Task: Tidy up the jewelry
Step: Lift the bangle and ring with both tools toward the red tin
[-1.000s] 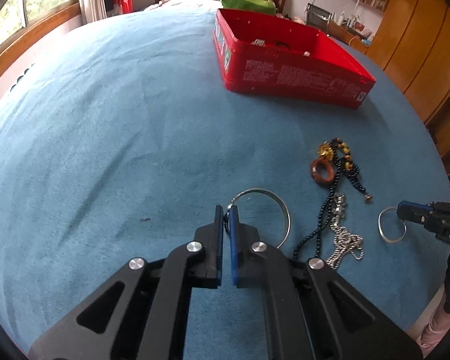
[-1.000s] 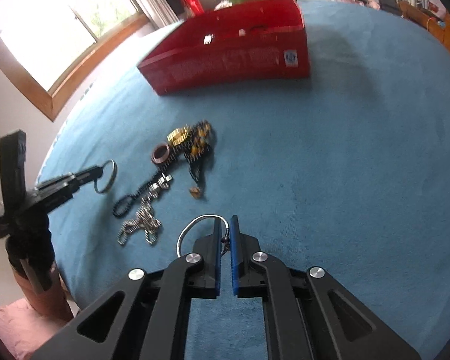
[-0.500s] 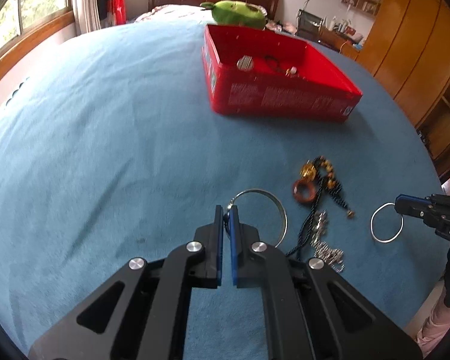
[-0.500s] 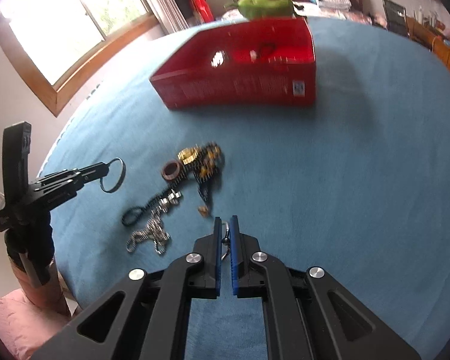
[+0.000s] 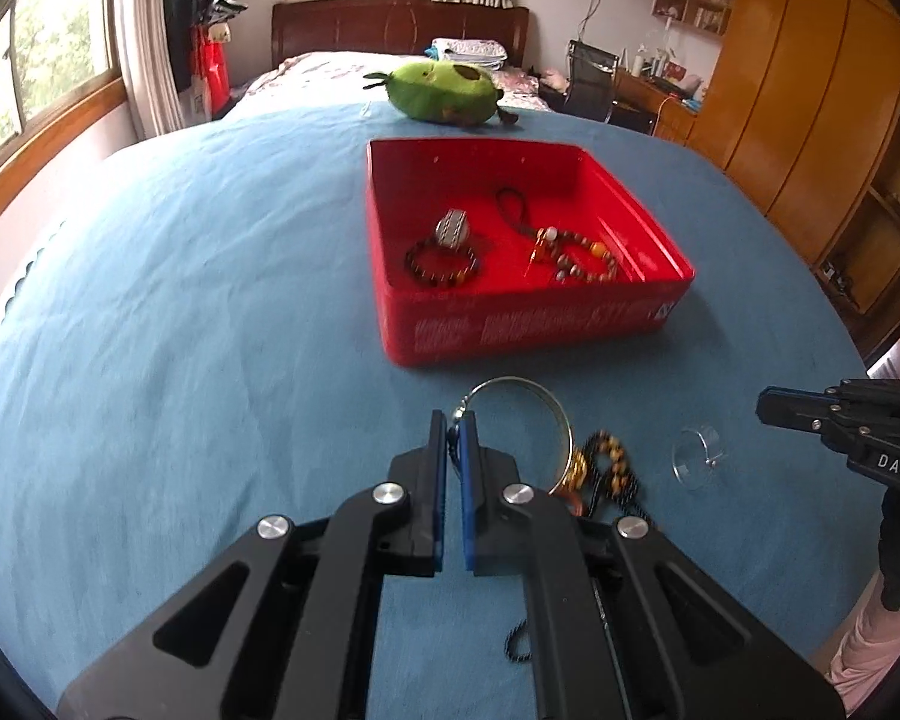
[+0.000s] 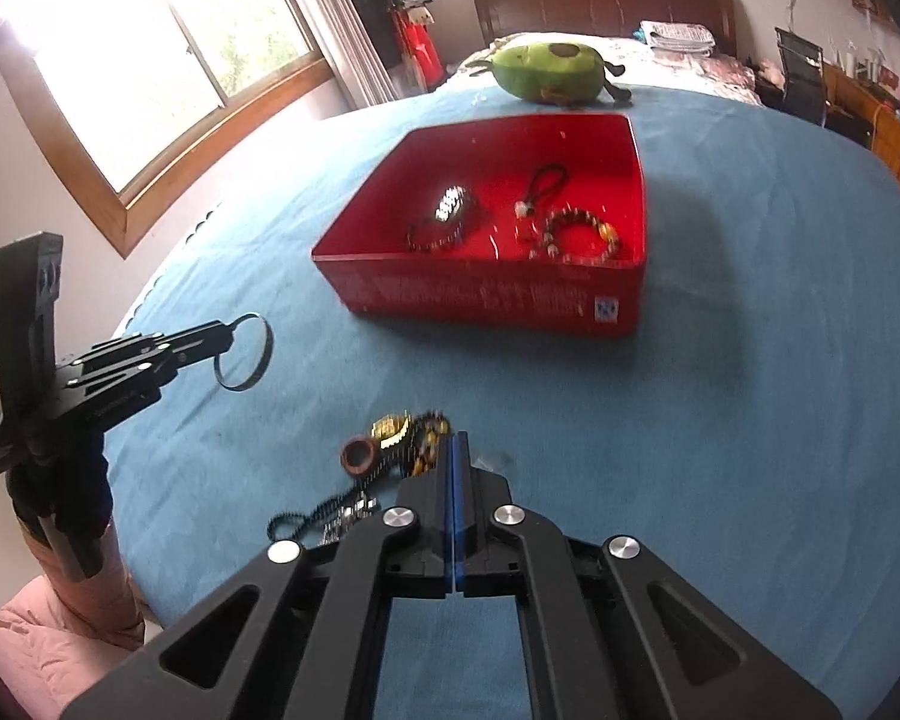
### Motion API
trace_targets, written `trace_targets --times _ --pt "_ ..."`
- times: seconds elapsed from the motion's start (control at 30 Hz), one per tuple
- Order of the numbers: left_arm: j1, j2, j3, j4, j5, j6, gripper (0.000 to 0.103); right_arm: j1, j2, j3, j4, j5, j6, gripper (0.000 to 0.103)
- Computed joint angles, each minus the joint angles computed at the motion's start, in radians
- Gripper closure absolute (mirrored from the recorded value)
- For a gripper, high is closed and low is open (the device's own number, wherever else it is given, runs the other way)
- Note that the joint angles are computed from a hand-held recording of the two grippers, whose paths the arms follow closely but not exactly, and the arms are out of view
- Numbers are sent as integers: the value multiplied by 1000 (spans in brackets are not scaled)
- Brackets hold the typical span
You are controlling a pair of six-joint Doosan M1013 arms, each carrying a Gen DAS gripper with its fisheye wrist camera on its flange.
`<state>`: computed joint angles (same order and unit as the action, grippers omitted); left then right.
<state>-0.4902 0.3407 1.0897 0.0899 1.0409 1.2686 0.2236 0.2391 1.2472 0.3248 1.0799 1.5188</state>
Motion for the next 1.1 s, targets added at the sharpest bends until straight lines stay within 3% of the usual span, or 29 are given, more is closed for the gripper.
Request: trace_targets --times 0.2,0.63,0.93,1.1 --pt "1 26 -26 -40 15 27 101 5 27 -3 -11 60 1 99" --pt "9 14 1 -71 -16 40 101 36 108 -44 14 184 -38 98" --pt "17 15 8 -97 -23 49 101 44 116 -48 -112 173 37 99" --pt "21 16 11 -111 -26 58 101 14 94 -25 -79 163 62 93"
